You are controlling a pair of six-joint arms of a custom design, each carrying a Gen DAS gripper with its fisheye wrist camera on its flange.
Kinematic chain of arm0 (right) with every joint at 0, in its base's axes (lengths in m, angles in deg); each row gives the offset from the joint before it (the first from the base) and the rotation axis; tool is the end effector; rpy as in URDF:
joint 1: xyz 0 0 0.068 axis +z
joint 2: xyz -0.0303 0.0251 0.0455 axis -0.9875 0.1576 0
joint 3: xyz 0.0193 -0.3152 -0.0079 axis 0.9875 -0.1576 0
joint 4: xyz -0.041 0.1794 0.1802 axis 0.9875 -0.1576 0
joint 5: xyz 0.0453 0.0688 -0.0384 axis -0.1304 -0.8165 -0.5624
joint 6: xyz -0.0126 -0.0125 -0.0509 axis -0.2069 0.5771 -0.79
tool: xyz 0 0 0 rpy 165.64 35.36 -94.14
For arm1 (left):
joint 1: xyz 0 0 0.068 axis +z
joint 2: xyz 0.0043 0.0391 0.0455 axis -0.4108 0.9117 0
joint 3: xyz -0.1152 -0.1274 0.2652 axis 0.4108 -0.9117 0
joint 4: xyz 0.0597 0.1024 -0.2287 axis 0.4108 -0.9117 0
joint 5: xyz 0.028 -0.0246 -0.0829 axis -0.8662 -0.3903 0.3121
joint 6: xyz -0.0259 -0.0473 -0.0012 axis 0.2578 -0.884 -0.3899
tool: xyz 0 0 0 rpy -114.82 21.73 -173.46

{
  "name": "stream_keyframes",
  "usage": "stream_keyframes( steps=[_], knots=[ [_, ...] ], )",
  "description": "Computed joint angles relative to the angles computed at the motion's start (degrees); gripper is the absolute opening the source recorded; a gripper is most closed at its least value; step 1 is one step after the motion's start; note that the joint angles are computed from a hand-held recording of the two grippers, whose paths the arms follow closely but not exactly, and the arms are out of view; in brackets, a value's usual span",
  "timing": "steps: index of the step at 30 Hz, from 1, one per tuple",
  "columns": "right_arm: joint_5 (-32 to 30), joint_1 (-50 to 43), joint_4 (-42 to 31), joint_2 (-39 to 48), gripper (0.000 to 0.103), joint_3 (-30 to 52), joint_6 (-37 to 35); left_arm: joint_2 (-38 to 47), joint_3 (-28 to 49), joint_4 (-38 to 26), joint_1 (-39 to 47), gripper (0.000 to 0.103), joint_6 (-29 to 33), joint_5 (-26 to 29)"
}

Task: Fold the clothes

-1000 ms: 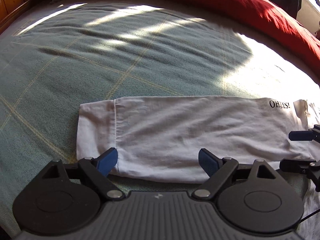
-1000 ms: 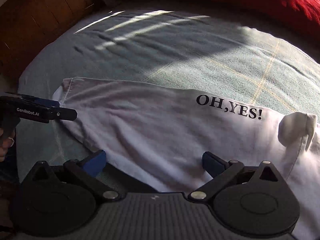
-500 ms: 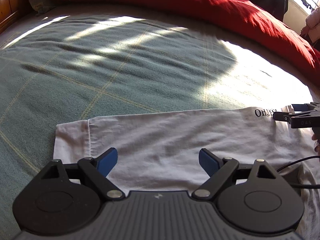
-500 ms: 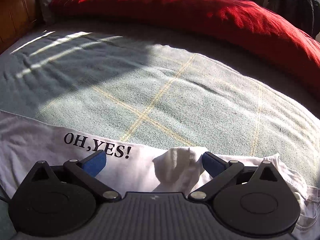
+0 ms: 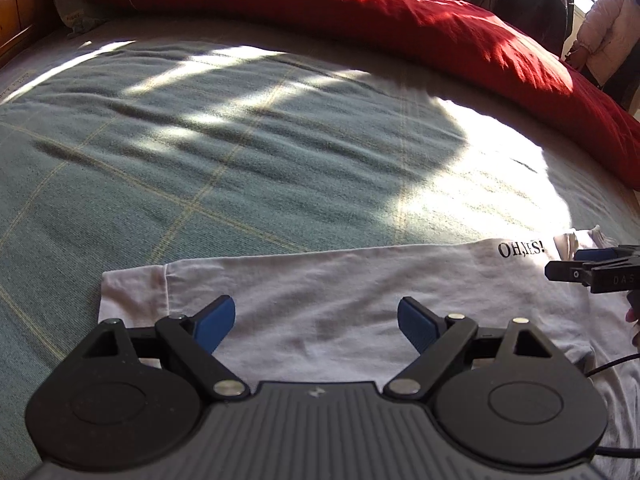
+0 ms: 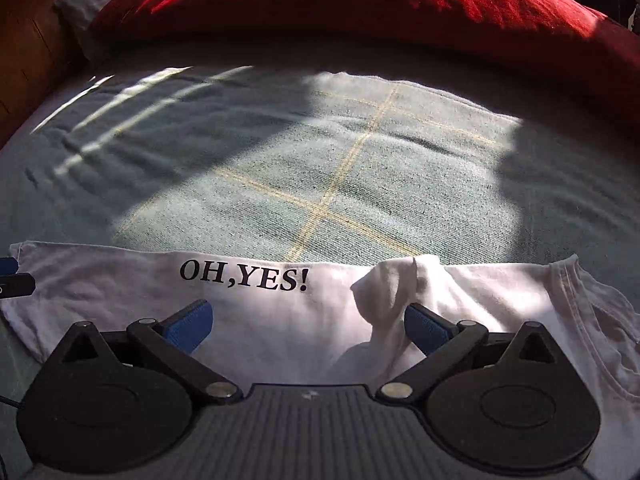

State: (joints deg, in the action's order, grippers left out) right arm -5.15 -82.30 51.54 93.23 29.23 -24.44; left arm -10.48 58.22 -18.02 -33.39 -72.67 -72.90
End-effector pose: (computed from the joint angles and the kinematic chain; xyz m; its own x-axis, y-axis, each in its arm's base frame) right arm 0.3062 0.0062 0.2479 -0.7580 -0.4255 -0.4944 -0.5492 0.8252 0.1319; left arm 0.1230 -0.0154 0.2603 -0.7720 -0.3654 -0.5201 -0.3256 0.9301 -0.1702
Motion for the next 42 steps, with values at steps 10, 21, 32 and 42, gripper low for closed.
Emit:
stream_keyframes(
  steps=[10, 21, 32, 42],
  knots=[
    [-3.3, -3.6, -0.4, -1.6, 0.103, 2.9, 2.5, -1.1, 1.3, -2.5, -8.4, 0.089, -8.8, -3.4],
    [-5.9, -27.1, -12.5, -8.0, 0.103, 0.2, -15.3, 6.8, 6.9, -2.6, -31.8, 0.089, -21.5, -12.9],
    [-7.9, -41.3, -7.6, 5.4, 0.103, 9.2, -17.7, 31.1, 15.5, 22.8, -36.8, 0.089, -14.7, -6.2],
    [-5.5, -47.7, -7.0, 17.1, 0.103, 22.4, -20.6, 48.1, 31.5, 25.4, -37.3, 0.089, -11.7, 1.4]
  ],
)
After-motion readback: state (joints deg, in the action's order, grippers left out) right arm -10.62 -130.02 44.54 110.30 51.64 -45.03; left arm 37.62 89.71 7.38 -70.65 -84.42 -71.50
